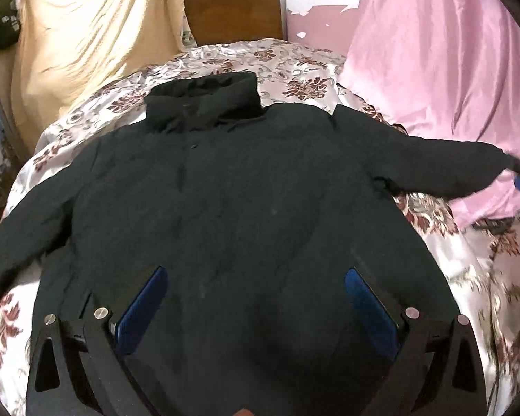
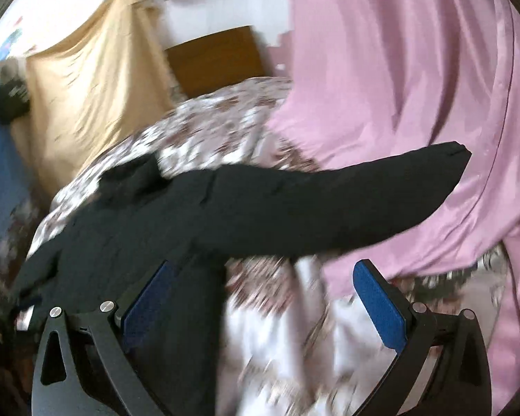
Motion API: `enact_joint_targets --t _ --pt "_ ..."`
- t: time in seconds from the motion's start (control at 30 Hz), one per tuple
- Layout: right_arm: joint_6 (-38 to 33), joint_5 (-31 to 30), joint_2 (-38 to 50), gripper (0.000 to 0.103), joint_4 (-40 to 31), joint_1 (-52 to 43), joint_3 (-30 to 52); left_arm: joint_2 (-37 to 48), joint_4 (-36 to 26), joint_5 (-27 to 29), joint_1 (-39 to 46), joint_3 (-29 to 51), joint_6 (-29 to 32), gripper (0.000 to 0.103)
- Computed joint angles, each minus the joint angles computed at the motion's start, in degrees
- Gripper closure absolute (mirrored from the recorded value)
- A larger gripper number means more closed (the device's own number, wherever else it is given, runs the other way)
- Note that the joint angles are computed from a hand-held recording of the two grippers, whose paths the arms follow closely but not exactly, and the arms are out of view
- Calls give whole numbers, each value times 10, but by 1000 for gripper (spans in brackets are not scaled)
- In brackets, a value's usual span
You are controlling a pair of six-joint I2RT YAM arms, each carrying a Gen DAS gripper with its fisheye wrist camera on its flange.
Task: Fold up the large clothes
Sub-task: 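Grasp the jacket sleeve with the right tool and lift it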
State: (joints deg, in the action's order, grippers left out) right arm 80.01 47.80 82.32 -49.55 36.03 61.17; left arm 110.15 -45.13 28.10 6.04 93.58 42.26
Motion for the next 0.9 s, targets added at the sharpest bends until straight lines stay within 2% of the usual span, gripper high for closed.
enact_joint_targets --t 0.03,0.1,0.2,0.3,0.4,0.47,0.63,0.67,0.7,0.73,0.77,0.8,0.83,0.9 --pt "-16 -3 -8 1 23 -22 -11 6 8 -8 -13 3 -9 0" --pt "-74 -24 -24 1 114 -100 -47 16 25 -23 -34 7 -23 0" --pt "-108 -34 -11 1 189 -168 -72 29 54 -41 -61 6 -41 0" --pt "-110 -42 13 1 232 -202 -92 49 64 -57 -90 20 -60 0" --pt "-113 -118 32 1 306 -257 -133 67 70 -56 -109 34 -80 0" --pt "-123 -133 22 1 350 -272 -165 86 71 -53 -127 53 -94 0" --pt "-136 -121 5 1 356 -292 -191 130 109 -47 -170 96 -143 0" --pt "-127 -146 -4 1 369 -307 -206 147 110 -49 -182 117 -154 0" --pt "-107 -201 -21 1 412 -331 -239 162 108 -53 -190 135 -161 0" --pt "-98 -244 -37 1 458 -354 -270 176 109 -55 -200 153 -168 0" --pt "-73 -291 -48 1 535 -376 -315 189 114 -58 -208 166 -174 0" --pt "-59 -310 -48 1 576 -385 -337 198 120 -63 -216 175 -177 0" --pt "-53 -321 -37 1 601 -392 -345 210 131 -75 -226 185 -179 0" --pt "-59 -312 -1 1 569 -393 -319 225 149 -107 -242 194 -184 0"
